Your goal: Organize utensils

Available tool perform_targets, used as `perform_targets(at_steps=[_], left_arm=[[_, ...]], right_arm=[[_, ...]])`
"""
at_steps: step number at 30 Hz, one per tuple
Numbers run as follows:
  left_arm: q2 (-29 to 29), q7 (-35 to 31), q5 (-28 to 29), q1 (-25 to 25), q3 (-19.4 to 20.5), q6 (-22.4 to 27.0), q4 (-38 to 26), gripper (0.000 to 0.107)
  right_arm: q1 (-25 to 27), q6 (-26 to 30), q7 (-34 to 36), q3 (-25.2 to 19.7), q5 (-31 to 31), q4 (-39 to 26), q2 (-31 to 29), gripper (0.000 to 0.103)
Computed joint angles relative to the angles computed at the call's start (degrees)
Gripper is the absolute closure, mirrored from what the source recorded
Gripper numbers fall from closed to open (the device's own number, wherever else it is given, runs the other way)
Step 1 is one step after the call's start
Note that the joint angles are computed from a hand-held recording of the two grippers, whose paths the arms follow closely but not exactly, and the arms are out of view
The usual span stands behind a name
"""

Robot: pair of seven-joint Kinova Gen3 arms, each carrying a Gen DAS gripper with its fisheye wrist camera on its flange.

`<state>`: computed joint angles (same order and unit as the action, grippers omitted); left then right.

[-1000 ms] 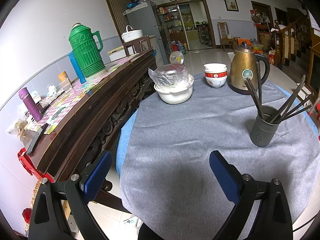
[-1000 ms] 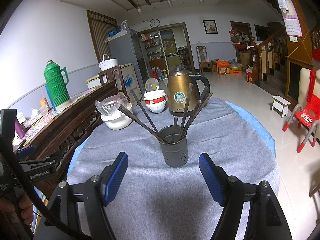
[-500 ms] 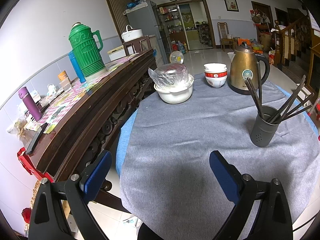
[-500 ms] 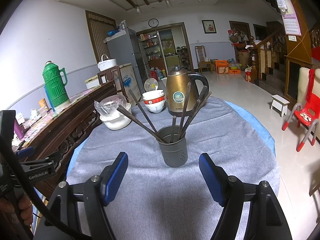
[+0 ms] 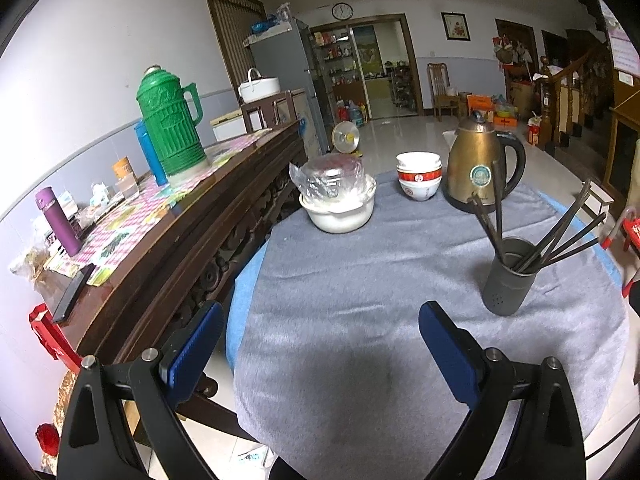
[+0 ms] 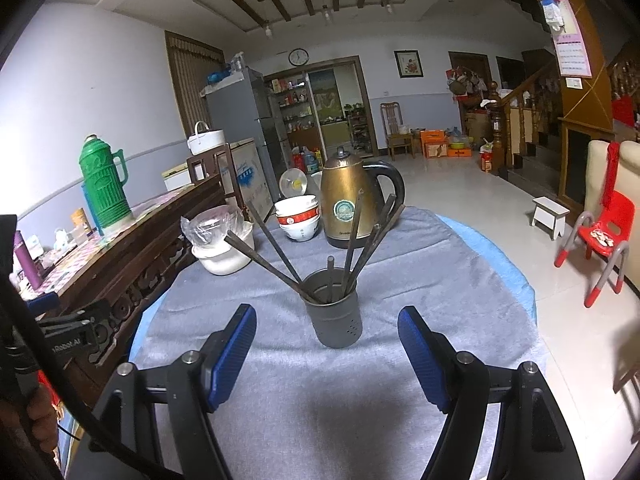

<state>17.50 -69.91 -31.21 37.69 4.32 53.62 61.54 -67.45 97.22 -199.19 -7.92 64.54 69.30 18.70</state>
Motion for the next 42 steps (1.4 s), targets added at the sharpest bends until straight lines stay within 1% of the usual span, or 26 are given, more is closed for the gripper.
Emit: perform_targets(at_steps=[4, 8, 11, 13, 16, 19, 24, 26, 29, 34, 37, 42], left_arm=[[0.41, -0.72, 0.3, 0.21, 0.25, 1.43, -1.52, 0.01], [1.05, -0.69, 1.28, 0.23, 0.03, 3.27, -4.29, 0.01], [1.39, -0.51, 1.96, 0.29, -0.2, 4.11, -5.94, 0.01], [1.72, -0.94, 2.56, 0.19, -0.2, 4.58, -7.01, 0.01], [2.9, -2.46, 3.87, 0.01, -0.09, 6.31, -10.37, 0.01], [4.2, -4.21, 6.53, -0.61, -0.08, 8.17, -14.48, 0.01], [4.83, -2.62, 6.72, 0.52, -1.74, 8.16, -16.84, 0.01], [4.95, -1.77, 6.09, 1.2, -2.39, 8.14, -16.58, 0.01], [5.08, -1.67, 5.3, 1.75, -2.64, 8.1, -15.83, 0.01], [4.5, -1.39, 3.91, 2.4, -2.55, 7.07, -12.58, 0.01], [4.24, -1.64, 3.75, 2.16, -2.28, 6.66, -11.43, 0.01], [3.09, -0.49, 2.62, 1.74, -2.33, 4.49, -8.93, 0.01]], right_arm=[[0.12, -0.3, 0.79, -0.09, 0.56, 0.06, -0.47, 0.026], [0.57, -0.44, 3.92, 0.03, 0.77, -1.27, -0.66, 0.026], [1.44, -1.01, 6.67, -0.08, -0.56, -2.83, -0.79, 0.026], [1.2, -1.36, 6.02, 0.04, -0.62, -2.37, -0.88, 0.026], [1.4, -2.18, 5.52, -0.06, -0.96, -1.68, -1.17, 0.026], [1.56, -2.34, 7.02, 0.04, 0.09, -2.0, -1.49, 0.026], [0.99, -1.69, 8.41, 0.39, 3.64, -2.78, -1.87, 0.026], [1.17, -1.86, 7.9, 0.32, 3.88, -2.66, -1.95, 0.026], [2.15, -3.49, 6.51, -0.14, 2.41, -1.71, -2.22, 0.026], [2.96, -5.1, 4.47, -0.58, 0.51, -0.71, -2.36, 0.026], [2.93, -5.05, 4.4, -0.64, 0.1, -1.09, -2.06, 0.026], [2.51, -4.78, 4.98, -0.15, 0.27, -2.46, -1.19, 0.026]])
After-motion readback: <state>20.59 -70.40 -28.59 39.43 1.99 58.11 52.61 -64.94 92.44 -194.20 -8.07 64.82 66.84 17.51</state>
